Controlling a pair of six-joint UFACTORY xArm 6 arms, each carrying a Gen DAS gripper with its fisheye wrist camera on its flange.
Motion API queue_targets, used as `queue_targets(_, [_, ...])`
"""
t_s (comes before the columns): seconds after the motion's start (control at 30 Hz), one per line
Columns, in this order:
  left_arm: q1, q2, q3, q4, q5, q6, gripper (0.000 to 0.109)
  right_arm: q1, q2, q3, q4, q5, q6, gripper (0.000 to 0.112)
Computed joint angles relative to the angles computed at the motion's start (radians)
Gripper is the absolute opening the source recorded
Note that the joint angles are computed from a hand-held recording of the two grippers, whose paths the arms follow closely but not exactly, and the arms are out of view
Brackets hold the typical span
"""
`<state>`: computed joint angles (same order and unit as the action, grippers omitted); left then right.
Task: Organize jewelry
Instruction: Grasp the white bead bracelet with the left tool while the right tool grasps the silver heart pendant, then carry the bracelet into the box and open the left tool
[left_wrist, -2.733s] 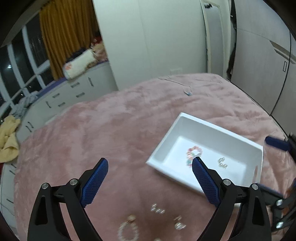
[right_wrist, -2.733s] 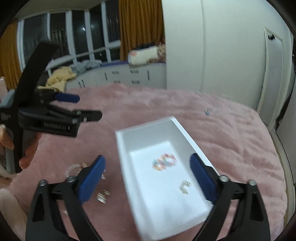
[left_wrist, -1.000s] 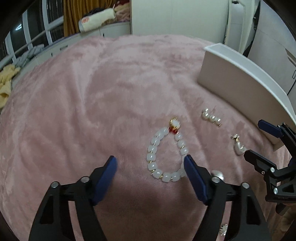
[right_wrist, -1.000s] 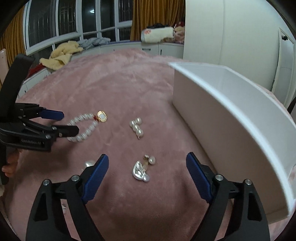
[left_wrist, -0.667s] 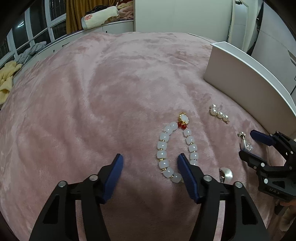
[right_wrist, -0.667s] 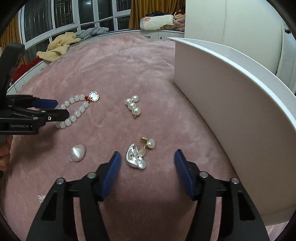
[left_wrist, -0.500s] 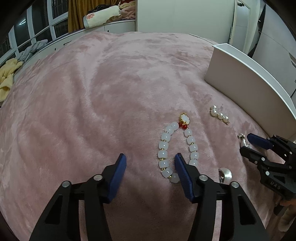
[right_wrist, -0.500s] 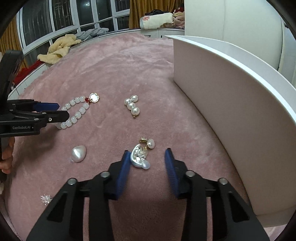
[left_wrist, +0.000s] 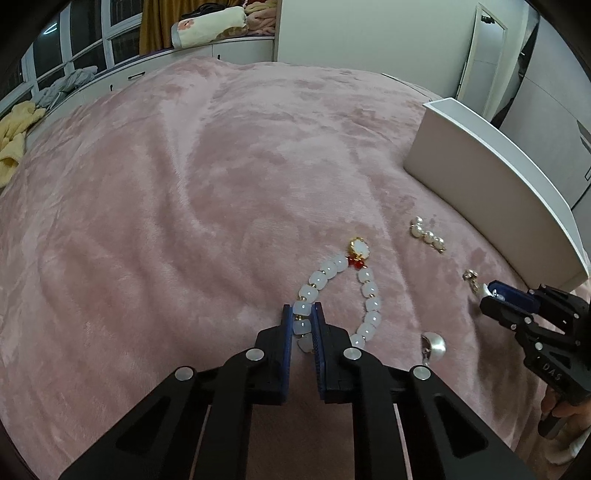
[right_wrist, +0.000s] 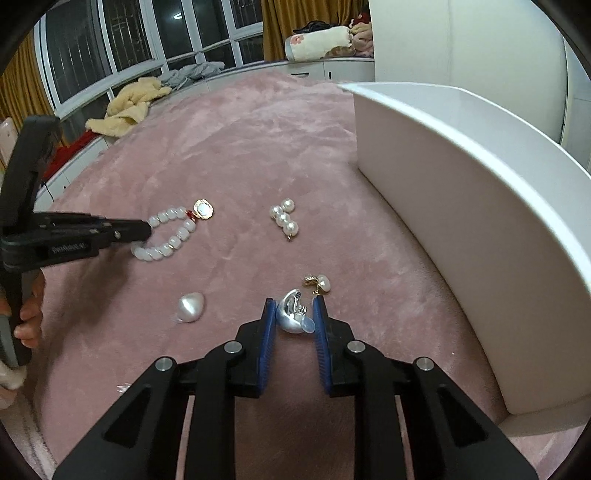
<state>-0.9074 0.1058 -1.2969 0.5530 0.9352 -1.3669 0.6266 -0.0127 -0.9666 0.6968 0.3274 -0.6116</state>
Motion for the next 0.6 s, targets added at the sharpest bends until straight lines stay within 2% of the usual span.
queue_targets(0.3, [-0.033,0.0,-0.051,0.007,0.034,-0.005,0.015,-0.012,-0.095,0.041,-0.011,-0.004,-0.001,0.021])
queue_targets(0.6, [-0.073,0.032,-0.196,0.04,0.133,0.045,0.015,-0.025,-0.179,0.056,-0.017,0.02,0.012,0.02])
